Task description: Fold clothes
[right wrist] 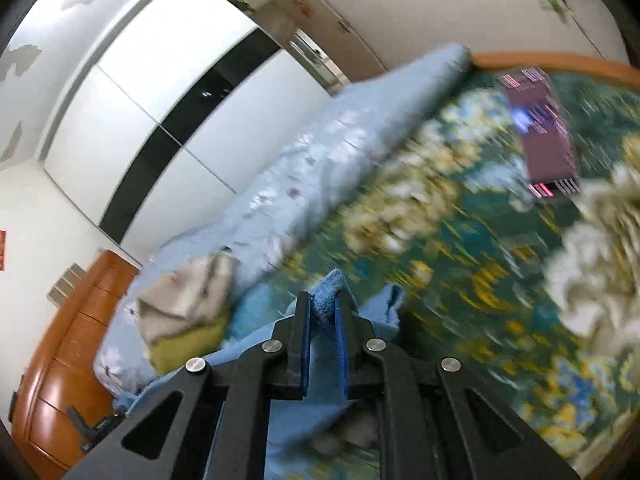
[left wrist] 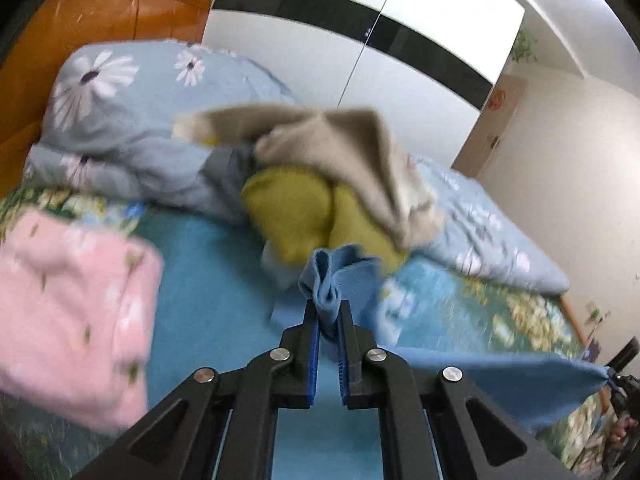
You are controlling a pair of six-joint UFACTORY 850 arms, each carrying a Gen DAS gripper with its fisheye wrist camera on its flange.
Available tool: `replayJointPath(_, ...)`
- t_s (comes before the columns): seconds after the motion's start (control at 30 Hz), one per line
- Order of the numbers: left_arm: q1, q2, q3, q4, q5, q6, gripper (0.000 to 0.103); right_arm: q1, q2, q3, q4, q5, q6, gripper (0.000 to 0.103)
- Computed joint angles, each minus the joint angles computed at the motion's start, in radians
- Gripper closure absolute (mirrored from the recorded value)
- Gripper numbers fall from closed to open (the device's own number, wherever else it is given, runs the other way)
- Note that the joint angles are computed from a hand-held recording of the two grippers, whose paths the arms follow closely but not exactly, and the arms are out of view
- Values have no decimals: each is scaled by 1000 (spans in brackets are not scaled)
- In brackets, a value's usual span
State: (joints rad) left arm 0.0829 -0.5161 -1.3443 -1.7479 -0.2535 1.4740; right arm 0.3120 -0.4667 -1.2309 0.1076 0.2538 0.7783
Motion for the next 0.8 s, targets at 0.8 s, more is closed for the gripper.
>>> replayJointPath(0.8, 22, 84, 316, -40, 91, -72, 97, 24, 57, 318, -98, 113, 277, 93)
